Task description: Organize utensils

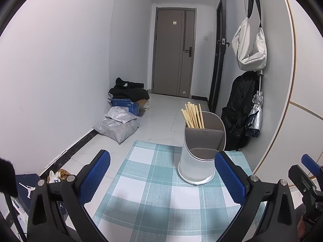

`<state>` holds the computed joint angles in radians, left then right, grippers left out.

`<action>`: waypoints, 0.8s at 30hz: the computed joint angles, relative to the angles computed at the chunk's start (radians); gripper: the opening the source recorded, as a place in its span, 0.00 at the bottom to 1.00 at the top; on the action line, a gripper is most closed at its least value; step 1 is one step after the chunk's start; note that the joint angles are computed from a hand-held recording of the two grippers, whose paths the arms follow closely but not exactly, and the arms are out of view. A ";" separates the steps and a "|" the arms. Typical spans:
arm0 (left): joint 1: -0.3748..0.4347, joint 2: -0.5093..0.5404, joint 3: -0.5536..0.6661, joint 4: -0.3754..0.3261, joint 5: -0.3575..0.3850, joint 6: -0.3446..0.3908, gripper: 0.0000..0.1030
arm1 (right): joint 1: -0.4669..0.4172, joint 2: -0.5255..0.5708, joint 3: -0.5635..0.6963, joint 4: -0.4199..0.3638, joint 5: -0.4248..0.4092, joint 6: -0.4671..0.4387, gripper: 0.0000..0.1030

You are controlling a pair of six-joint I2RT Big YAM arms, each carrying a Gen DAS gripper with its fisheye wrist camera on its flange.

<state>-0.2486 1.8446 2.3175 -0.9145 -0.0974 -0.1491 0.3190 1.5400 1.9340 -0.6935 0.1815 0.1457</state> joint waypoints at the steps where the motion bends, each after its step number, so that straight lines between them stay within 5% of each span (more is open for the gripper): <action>1: 0.001 0.001 0.002 -0.003 0.004 -0.001 0.99 | 0.000 0.000 0.000 -0.001 0.000 0.001 0.97; 24: 0.006 -0.003 -0.009 0.003 0.017 -0.010 0.99 | 0.003 0.007 0.000 -0.014 0.009 0.001 0.97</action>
